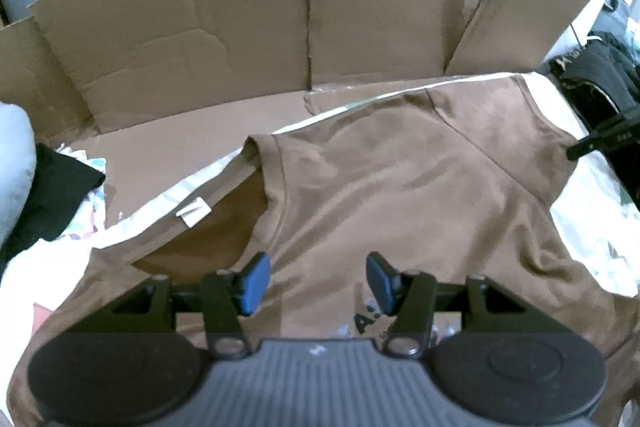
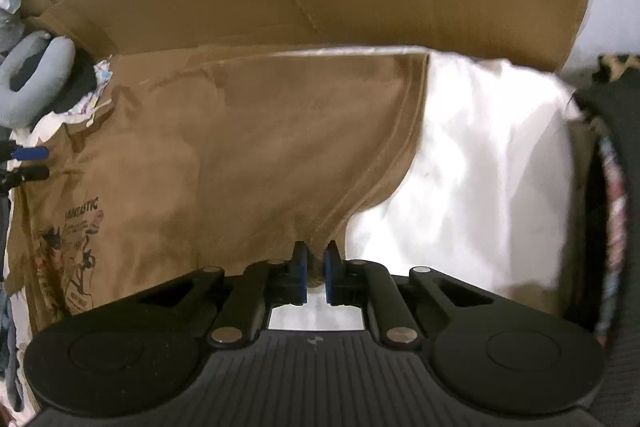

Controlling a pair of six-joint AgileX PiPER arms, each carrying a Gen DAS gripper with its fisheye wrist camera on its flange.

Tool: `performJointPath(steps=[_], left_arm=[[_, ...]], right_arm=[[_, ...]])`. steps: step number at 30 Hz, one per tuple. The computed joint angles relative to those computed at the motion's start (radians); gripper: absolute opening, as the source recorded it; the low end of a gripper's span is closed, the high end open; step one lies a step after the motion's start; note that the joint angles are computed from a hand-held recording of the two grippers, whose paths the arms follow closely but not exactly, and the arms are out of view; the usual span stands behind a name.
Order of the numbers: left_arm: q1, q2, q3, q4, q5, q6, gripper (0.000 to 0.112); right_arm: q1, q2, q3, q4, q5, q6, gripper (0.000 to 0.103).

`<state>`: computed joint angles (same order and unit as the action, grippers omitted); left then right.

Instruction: Fold clothes

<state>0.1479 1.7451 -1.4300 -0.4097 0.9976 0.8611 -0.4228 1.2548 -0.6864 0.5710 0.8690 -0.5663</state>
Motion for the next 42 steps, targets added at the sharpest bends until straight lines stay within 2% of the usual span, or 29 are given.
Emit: performJointPath(steps=[5, 9, 15, 20, 24, 25, 27, 30, 34, 37, 38, 39, 40, 41, 42], left_arm=[[-0.013, 0.003, 0.003, -0.012, -0.004, -0.006, 0.056], [-0.023, 0.010, 0.004, -0.024, -0.010, -0.006, 0.056], [-0.042, 0.030, -0.003, -0.023, -0.017, 0.010, 0.057], [-0.073, 0.075, -0.042, -0.021, -0.024, 0.009, 0.057], [-0.113, 0.125, -0.092, -0.026, -0.031, -0.002, 0.057], [-0.124, 0.140, -0.108, -0.027, -0.032, -0.005, 0.057], [-0.144, 0.175, -0.149, -0.028, -0.032, -0.012, 0.057], [-0.175, 0.223, -0.208, -0.036, -0.030, -0.030, 0.057], [-0.221, 0.280, -0.279, -0.045, -0.038, -0.049, 0.056], [-0.260, 0.319, -0.325, -0.044, -0.049, -0.066, 0.049], [-0.270, 0.334, -0.342, -0.045, -0.046, -0.077, 0.048], [-0.280, 0.352, -0.363, -0.048, -0.039, -0.086, 0.043], [-0.292, 0.371, -0.385, -0.051, -0.033, -0.095, 0.039], [-0.305, 0.387, -0.403, -0.049, -0.031, -0.104, 0.037], [-0.318, 0.402, -0.419, -0.046, -0.037, -0.116, 0.033]], right_arm=[[0.033, 0.008, -0.122, -0.112, 0.087, 0.102, 0.005], [0.047, 0.026, -0.192, -0.132, 0.139, 0.138, 0.005], [0.085, 0.064, -0.188, -0.215, 0.150, 0.221, 0.008], [0.049, 0.064, -0.093, -0.273, 0.085, 0.247, 0.009], [-0.090, 0.030, -0.021, -0.144, 0.065, 0.125, 0.014], [-0.130, 0.019, -0.004, -0.098, 0.064, 0.079, 0.019], [-0.163, 0.009, 0.014, -0.046, 0.057, 0.036, 0.040], [-0.212, -0.003, 0.040, 0.033, 0.050, -0.031, 0.040], [-0.160, 0.022, 0.065, 0.072, -0.012, -0.060, 0.040], [-0.132, 0.069, 0.072, 0.084, -0.050, -0.074, 0.035], [-0.138, 0.080, 0.073, 0.089, -0.054, -0.088, 0.020], [-0.143, 0.091, 0.074, 0.095, -0.058, -0.101, 0.013], [-0.149, 0.102, 0.075, 0.100, -0.062, -0.114, 0.010], [-0.152, 0.099, 0.078, 0.106, -0.063, -0.119, 0.003], [-0.159, 0.092, 0.081, 0.104, -0.062, -0.121, 0.002]])
